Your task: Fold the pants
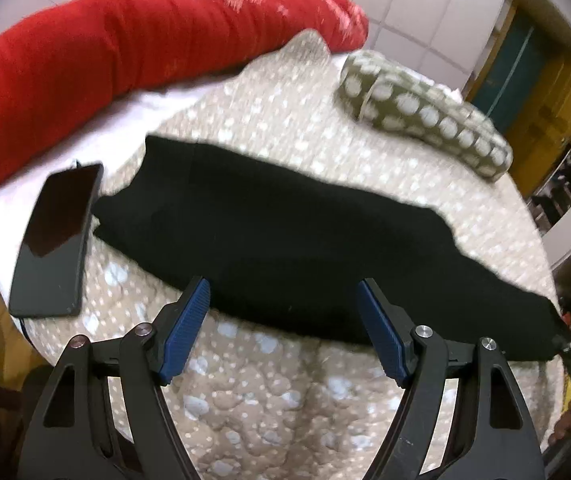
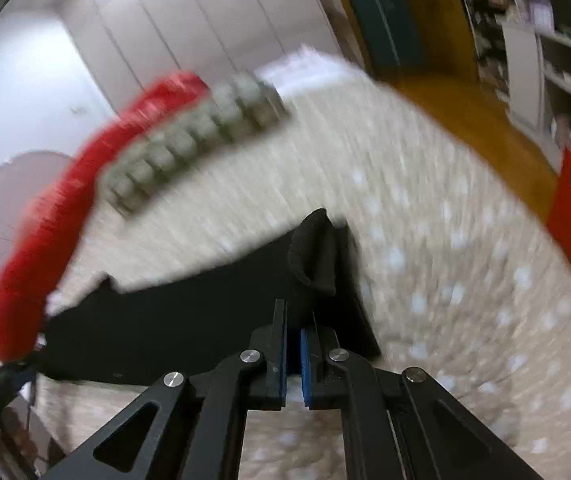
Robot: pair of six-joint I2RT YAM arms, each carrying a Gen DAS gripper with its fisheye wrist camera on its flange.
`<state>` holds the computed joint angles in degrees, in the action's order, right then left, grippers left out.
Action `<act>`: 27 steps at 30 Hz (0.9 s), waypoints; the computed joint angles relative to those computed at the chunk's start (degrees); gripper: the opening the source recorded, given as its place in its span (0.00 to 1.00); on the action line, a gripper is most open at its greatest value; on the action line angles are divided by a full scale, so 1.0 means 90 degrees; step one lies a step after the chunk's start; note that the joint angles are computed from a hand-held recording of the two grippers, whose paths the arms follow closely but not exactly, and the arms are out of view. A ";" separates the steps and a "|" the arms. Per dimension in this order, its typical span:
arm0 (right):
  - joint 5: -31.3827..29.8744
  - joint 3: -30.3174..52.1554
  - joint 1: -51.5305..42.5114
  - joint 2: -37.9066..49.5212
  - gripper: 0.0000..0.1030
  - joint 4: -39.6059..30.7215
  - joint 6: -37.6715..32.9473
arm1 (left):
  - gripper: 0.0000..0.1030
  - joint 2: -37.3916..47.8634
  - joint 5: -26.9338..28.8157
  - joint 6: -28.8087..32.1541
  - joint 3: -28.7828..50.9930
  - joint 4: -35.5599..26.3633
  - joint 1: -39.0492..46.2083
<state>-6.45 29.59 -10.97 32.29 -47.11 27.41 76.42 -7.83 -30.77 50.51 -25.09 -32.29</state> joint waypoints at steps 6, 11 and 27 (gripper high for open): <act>0.0245 0.0509 -0.0263 -0.0306 0.16 -0.0930 -0.0233 | 0.74 -0.0096 -0.0357 0.0071 -0.0140 -0.0008 0.0127; 0.0818 0.1194 0.1732 -0.0053 0.23 -0.0572 0.0660 | 0.74 0.0011 -0.0534 0.0174 -0.0074 0.0090 0.0530; 0.1438 0.4433 0.4410 0.7431 0.15 0.2799 0.0419 | 0.76 0.1197 -0.0635 0.0261 0.0420 0.0455 0.1060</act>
